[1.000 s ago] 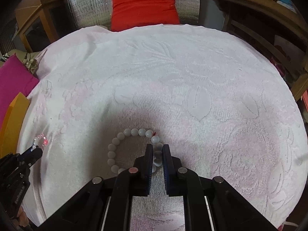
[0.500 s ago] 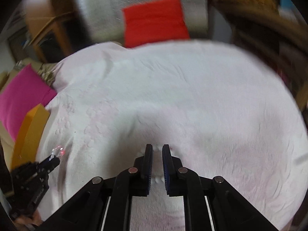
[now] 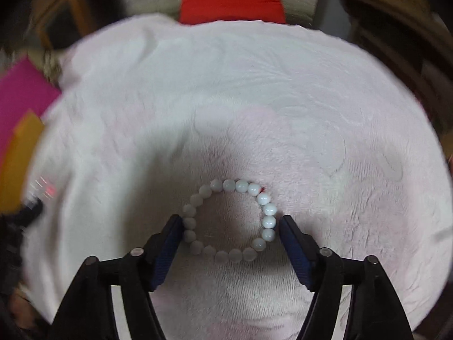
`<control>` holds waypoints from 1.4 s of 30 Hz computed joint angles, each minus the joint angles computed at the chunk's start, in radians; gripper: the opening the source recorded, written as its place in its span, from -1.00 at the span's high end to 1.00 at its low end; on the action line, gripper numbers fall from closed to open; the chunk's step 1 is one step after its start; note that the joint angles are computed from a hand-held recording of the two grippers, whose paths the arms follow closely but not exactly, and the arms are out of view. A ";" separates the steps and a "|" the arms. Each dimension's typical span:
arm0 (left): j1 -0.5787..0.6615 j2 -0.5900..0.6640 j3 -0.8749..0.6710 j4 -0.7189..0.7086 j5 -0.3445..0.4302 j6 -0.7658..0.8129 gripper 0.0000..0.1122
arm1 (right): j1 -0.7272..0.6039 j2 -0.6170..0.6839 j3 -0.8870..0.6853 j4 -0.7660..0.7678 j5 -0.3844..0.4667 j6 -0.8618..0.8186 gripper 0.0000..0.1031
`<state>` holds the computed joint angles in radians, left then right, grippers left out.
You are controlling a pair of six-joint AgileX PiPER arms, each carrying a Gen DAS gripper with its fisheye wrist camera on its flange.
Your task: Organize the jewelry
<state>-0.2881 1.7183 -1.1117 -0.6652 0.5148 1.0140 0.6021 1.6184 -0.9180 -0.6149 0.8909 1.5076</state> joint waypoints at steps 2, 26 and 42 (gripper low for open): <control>0.006 0.002 -0.006 -0.003 0.005 -0.002 0.87 | 0.017 -0.003 0.010 -0.024 -0.001 0.030 -0.39; 0.248 -0.176 0.048 -0.219 0.059 0.170 0.87 | 0.267 -0.043 -0.150 -0.363 0.007 0.351 0.61; 0.587 -0.166 0.002 -0.320 0.019 0.258 0.87 | 0.304 0.446 -0.886 -0.283 -0.111 0.080 0.60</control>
<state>0.2989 1.5523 -1.1096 -0.9856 0.5337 1.2719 0.9063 2.0647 -1.8036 -0.8976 0.7799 1.5879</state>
